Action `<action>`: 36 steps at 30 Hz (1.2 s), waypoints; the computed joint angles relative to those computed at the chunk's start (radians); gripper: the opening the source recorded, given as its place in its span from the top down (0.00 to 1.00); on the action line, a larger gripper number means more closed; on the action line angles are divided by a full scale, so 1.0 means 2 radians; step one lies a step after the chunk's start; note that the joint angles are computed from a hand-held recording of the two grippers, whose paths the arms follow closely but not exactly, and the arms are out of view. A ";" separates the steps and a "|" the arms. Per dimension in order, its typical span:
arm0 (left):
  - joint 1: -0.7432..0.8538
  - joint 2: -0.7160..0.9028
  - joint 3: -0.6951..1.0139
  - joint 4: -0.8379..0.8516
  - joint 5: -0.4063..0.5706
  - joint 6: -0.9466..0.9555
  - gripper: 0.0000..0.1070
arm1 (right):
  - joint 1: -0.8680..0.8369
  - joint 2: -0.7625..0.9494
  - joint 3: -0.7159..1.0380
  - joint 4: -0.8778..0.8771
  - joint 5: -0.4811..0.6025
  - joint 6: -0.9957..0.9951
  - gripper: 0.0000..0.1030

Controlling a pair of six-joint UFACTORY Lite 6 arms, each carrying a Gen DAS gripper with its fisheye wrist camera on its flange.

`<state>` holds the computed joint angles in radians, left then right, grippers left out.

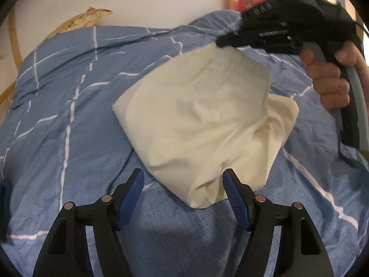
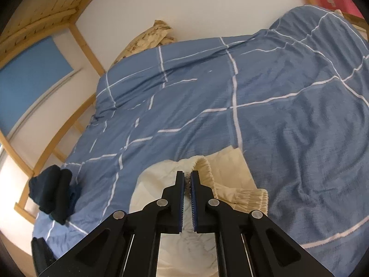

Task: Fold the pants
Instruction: 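Grasp the waistband of the folded shorts with the right tool while the left tool hovers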

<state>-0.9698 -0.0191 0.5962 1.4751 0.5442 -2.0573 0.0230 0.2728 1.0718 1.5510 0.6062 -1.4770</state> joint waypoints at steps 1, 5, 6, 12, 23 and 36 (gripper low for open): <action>0.000 0.002 0.001 -0.003 0.004 0.001 0.35 | -0.001 0.000 -0.001 0.000 -0.001 0.000 0.94; 0.012 0.011 0.007 -0.013 -0.007 0.001 0.57 | -0.014 -0.006 -0.014 0.017 0.005 -0.004 0.94; 0.013 0.017 0.015 -0.038 -0.015 0.024 0.62 | -0.017 -0.008 -0.018 0.021 0.003 -0.004 0.94; -0.018 0.034 0.022 -0.054 0.008 0.026 0.87 | -0.039 -0.023 -0.048 0.048 -0.015 -0.019 0.94; -0.010 0.045 0.033 -0.079 -0.003 0.059 0.85 | -0.047 0.037 -0.034 0.041 -0.065 -0.007 0.94; -0.033 0.044 0.032 -0.087 0.027 0.059 0.78 | -0.118 -0.068 -0.177 0.050 0.013 0.020 0.58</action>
<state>-1.0351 0.0686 0.6611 1.3015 0.5987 -1.9400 -0.2120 0.1364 0.7177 1.6505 0.6318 -1.4376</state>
